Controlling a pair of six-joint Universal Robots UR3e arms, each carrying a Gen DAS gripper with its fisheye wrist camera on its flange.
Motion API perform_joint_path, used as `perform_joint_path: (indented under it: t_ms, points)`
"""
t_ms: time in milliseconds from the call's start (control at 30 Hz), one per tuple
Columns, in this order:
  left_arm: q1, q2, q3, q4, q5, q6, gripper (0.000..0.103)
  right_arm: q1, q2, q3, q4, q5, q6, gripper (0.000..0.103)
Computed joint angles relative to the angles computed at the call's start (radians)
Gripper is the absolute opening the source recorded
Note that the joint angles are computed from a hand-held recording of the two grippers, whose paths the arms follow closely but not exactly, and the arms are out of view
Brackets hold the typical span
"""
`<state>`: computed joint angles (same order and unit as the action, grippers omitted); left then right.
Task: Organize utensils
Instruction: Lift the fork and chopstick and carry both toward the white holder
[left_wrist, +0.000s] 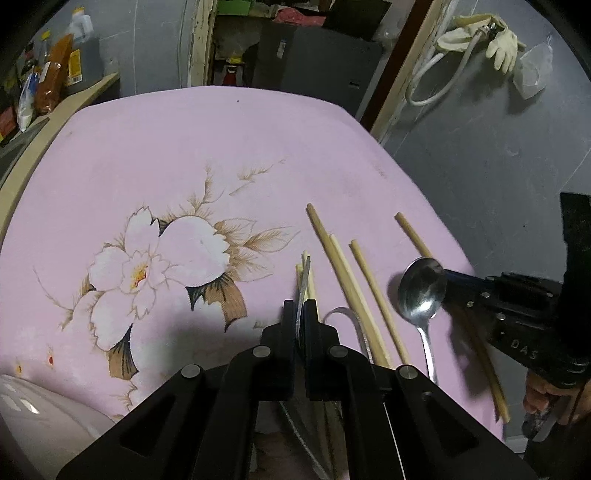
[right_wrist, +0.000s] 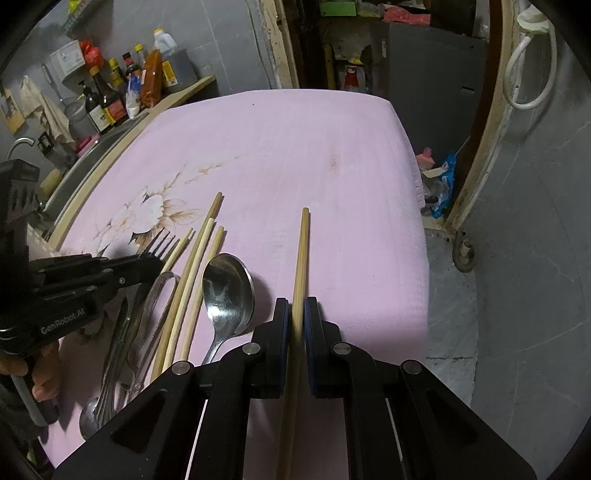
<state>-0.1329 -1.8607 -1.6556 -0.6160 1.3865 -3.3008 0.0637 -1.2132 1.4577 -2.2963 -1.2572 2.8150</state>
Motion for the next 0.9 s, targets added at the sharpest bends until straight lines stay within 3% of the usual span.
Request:
perform_joint_path:
  t_ms: [233, 400, 467, 567, 767, 900]
  points:
    - [-0.028, 0.131, -0.165, 0.188, 0.06, -0.021, 0.001, -0.04, -0.105, 0.2, -0.169, 0.098, 0.062, 0.004]
    - [-0.096, 0.256, -0.302, 0.401, 0.193, -0.039, 0.001, -0.093, -0.286, 0.53, -0.525, 0.228, 0.155, 0.004]
    - [-0.12, 0.292, -0.334, 0.462, 0.235, -0.046, 0.001, -0.106, -0.345, 0.673, -0.759, 0.265, 0.221, 0.004]
    - [-0.148, 0.357, -0.367, 0.529, 0.298, -0.027, 0.001, -0.081, -0.373, 0.779, -1.04, 0.246, 0.305, 0.004]
    - [-0.159, 0.486, -0.357, 0.55, 0.38, 0.034, 0.001, 0.045, -0.285, 0.733, -1.417, 0.147, 0.447, 0.004]
    - [-0.096, 0.597, -0.366, 0.539, 0.384, 0.092, 0.001, 0.146, -0.2, 0.594, -1.515, 0.076, 0.496, 0.004]
